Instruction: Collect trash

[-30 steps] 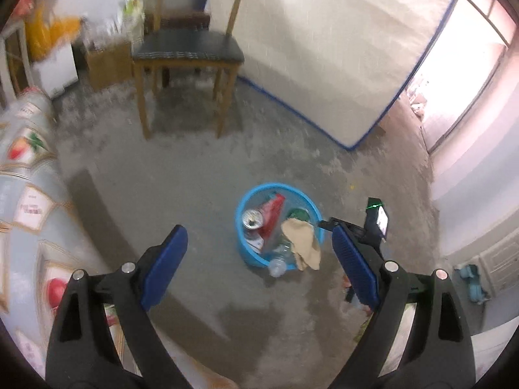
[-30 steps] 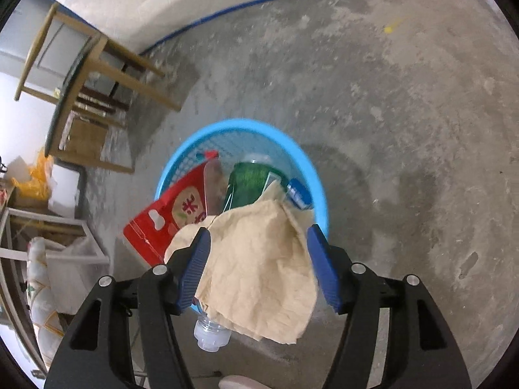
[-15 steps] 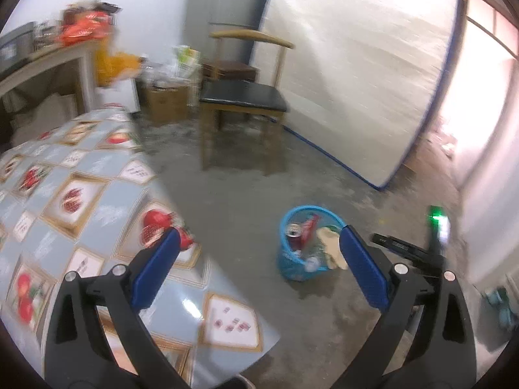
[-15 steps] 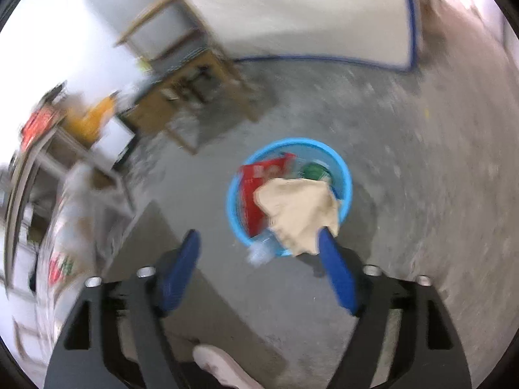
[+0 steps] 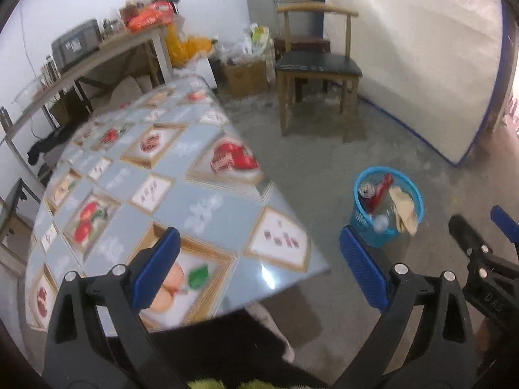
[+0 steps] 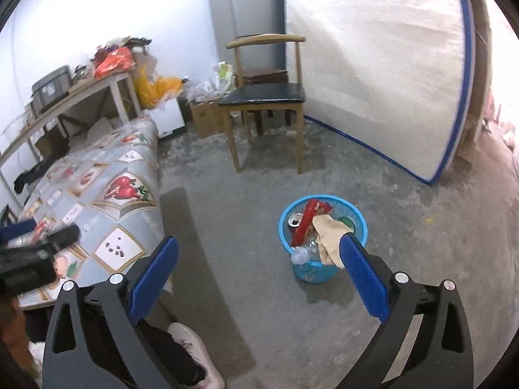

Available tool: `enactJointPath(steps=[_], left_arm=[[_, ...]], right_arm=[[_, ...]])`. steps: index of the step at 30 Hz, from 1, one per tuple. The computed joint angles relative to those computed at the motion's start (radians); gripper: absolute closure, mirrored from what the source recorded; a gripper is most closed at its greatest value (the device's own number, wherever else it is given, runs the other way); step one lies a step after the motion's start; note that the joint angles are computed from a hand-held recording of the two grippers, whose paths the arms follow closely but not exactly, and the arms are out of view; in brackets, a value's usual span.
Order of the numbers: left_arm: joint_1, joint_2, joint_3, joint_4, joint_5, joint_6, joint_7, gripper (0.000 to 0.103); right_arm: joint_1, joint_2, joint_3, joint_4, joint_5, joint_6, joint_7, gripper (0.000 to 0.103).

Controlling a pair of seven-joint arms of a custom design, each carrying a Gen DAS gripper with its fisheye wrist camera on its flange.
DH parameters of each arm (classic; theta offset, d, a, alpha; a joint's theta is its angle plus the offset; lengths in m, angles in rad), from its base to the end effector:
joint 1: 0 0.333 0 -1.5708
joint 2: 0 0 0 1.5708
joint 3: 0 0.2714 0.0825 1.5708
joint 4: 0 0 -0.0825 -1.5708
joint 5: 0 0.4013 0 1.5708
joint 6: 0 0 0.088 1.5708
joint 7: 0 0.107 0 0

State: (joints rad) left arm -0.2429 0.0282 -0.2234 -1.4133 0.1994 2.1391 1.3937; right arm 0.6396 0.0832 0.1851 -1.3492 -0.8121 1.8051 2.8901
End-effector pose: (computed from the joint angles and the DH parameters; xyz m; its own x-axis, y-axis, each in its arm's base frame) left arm 0.5527 -0.2660 0.7113 -0.2990 -0.9512 -0.0758 -0.7030 0.2733 -0.6566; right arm 0.4613 0.4010 0.6918 -0.3919 -0.9133 -0.1107 -0.5594 0.3321 -0.7595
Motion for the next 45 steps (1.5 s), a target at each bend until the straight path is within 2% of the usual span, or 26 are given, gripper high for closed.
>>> enactJointPath(steps=[2, 5, 13, 25, 45], left_arm=[[0.002, -0.036, 0.001, -0.046, -0.015, -0.012, -0.022, 0.009], [0.007, -0.082, 0.000, -0.102, -0.061, -0.027, -0.019, 0.009], [0.005, -0.114, -0.013, -0.129, -0.075, -0.039, -0.003, 0.009], [0.003, -0.099, -0.010, -0.108, -0.108, -0.090, 0.037, 0.008], [0.037, -0.149, 0.003, -0.158, -0.085, -0.062, 0.005, 0.008]], right_arm=[[0.008, -0.001, 0.006, 0.006, 0.014, -0.027, 0.033, 0.006], [0.029, 0.039, 0.013, 0.070, 0.055, -0.121, 0.019, 0.006], [0.084, 0.094, -0.010, 0.146, 0.033, -0.236, -0.031, 0.006], [0.120, 0.146, -0.043, 0.224, 0.071, -0.301, -0.027, 0.006], [0.215, 0.223, -0.094, 0.373, 0.016, -0.467, -0.024, 0.006]])
